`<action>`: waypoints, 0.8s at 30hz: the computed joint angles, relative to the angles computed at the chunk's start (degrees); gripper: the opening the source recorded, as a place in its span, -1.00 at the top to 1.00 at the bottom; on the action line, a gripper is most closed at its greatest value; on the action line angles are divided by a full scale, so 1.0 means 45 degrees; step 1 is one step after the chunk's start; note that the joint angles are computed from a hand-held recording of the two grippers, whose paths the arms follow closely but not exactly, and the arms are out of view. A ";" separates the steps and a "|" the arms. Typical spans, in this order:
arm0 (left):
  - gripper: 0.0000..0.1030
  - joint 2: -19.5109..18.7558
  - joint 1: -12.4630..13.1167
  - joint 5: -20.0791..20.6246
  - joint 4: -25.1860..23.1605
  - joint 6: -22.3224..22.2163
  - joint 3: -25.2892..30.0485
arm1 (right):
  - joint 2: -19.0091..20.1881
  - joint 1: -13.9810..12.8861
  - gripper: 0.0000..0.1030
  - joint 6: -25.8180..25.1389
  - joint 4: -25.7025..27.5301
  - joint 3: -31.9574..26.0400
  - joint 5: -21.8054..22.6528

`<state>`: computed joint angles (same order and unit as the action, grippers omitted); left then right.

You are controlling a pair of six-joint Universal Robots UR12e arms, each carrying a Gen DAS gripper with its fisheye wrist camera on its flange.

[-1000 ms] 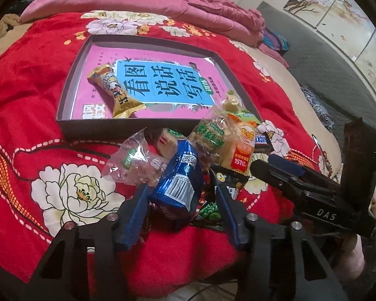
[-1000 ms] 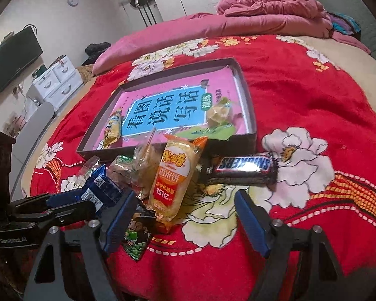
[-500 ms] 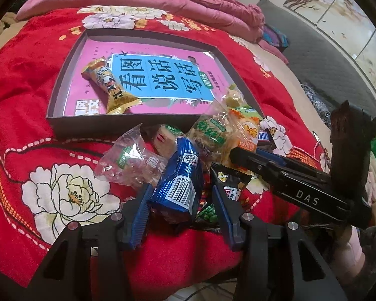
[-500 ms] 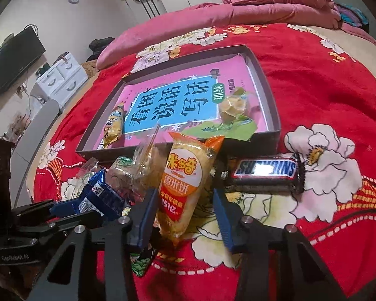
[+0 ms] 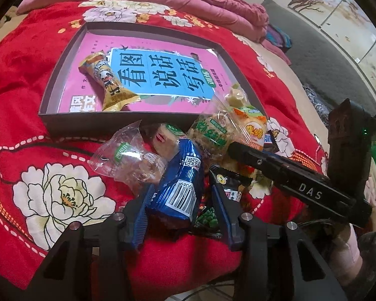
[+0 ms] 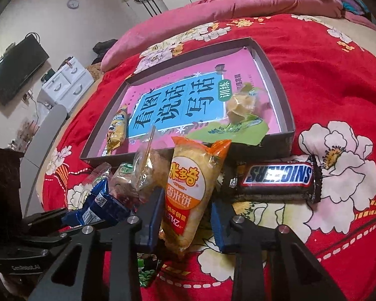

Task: Organize snacks
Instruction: 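Grasp the yellow-orange cracker bag with the right tool while the left tool lifts the blue pack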

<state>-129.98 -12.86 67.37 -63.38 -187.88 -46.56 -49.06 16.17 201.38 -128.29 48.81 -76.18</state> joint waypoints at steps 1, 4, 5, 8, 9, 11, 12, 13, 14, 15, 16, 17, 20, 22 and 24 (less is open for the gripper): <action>0.12 -0.0006 0.0002 -0.0010 -0.0037 -0.0004 0.0018 | -0.0024 -0.0005 0.38 0.0023 -0.0081 0.0034 -0.0042; 0.24 -0.0026 -0.0027 0.0132 -0.0142 0.0012 0.0092 | -0.0133 -0.0022 0.39 0.0134 -0.0450 0.0201 -0.0311; 0.28 -0.0028 -0.0033 0.0143 -0.0160 0.0018 0.0103 | -0.0150 -0.0027 0.39 0.0151 -0.0517 0.0220 -0.0390; 0.31 -0.0063 -0.0036 0.0104 -0.0194 0.0066 0.0168 | -0.0213 -0.0036 0.39 0.0125 -0.0612 0.0291 -0.0621; 0.31 -0.0068 -0.0047 0.0119 -0.0185 0.0115 0.0185 | -0.0226 -0.0039 0.39 0.0120 -0.0609 0.0304 -0.0659; 0.32 -0.0068 -0.0070 0.0142 -0.0148 0.0196 0.0204 | -0.0222 -0.0042 0.39 0.0107 -0.0583 0.0288 -0.0672; 0.33 -0.0063 -0.0094 0.0208 -0.0095 0.0262 0.0216 | -0.0221 -0.0035 0.39 0.0082 -0.0580 0.0280 -0.0727; 0.36 -0.0054 -0.0114 0.0269 -0.0013 0.0324 0.0211 | -0.0230 -0.0025 0.39 0.0037 -0.0596 0.0291 -0.0783; 0.38 -0.0047 -0.0140 0.0321 0.0061 0.0409 0.0212 | -0.0237 -0.0011 0.39 -0.0026 -0.0614 0.0296 -0.0835; 0.38 -0.0055 -0.0168 0.0373 0.0101 0.0489 0.0236 | -0.0241 -0.0002 0.39 -0.0089 -0.0634 0.0287 -0.0873; 0.38 -0.0100 -0.0187 0.0399 0.0047 0.0536 0.0322 | -0.0261 0.0002 0.39 -0.0128 -0.0675 0.0312 -0.0893; 0.38 -0.0163 -0.0199 0.0417 -0.0053 0.0545 0.0434 | -0.0269 0.0016 0.39 -0.0179 -0.0699 0.0316 -0.0911; 0.38 -0.0357 -0.0210 0.0427 -0.0341 0.0418 0.0745 | -0.0283 0.0031 0.39 -0.0301 -0.0747 0.0317 -0.0945; 0.38 -0.0469 -0.0214 0.0444 -0.0419 0.0339 0.0920 | -0.0287 0.0021 0.39 -0.0292 -0.0775 0.0329 -0.0905; 0.38 -0.0601 -0.0204 0.0428 -0.0528 0.0257 0.1126 | -0.0287 0.0021 0.39 -0.0292 -0.0775 0.0329 -0.0905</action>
<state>-132.68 -13.77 69.30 -65.76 -186.72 -41.49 -50.35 16.26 200.06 -131.78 50.29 -80.26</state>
